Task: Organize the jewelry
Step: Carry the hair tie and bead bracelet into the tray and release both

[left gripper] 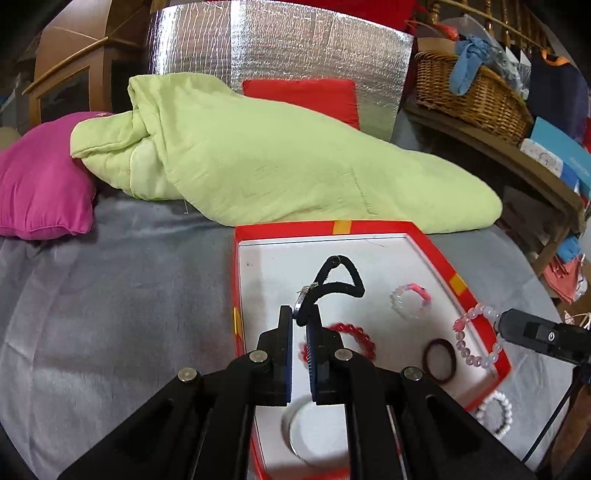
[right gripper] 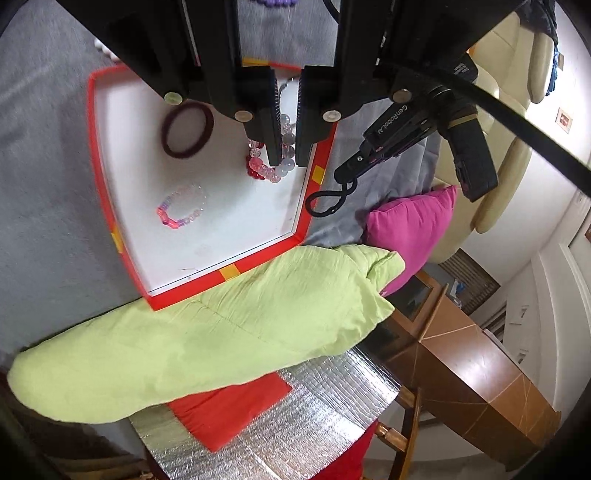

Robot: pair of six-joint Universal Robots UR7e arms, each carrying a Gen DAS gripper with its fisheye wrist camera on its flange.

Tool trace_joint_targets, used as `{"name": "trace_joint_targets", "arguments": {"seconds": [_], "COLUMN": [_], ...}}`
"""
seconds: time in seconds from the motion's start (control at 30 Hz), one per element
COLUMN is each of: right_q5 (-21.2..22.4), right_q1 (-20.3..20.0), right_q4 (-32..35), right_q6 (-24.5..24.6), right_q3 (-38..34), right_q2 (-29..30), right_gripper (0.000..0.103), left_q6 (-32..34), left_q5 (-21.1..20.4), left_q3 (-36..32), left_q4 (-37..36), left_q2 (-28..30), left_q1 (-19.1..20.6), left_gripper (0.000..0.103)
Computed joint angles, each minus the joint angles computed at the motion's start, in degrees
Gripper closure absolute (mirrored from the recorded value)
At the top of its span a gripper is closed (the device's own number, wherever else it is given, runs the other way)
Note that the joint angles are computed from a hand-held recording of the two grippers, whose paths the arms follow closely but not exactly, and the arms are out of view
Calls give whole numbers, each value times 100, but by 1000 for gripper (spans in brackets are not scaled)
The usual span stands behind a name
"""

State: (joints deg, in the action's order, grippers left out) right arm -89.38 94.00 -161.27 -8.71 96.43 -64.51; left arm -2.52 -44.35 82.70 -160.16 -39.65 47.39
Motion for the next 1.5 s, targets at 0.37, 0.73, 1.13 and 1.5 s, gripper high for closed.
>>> {"name": "trace_joint_targets", "arguments": {"seconds": [0.37, 0.73, 1.13, 1.5], "right_q5": [-146, -250, -697, -561], "right_q1": [-96, -84, -140, -178], "right_q4": [439, 563, 400, 272], "right_q6": [188, 241, 423, 476], "right_q3": [-661, -826, -843, -564], "right_q2": [628, 891, 865, 354], "right_gripper": [95, 95, 91, 87], "left_q6": [-142, -224, -354, -95], "left_q5": [-79, 85, 644, 1368], "left_q3": [-827, -1189, -1175, -749], "left_q4": [605, 1217, 1447, 1164], "left_q2": [468, 716, 703, 524], "left_q1": [314, 332, 181, -214], "left_gripper": [95, 95, 66, 43]}}
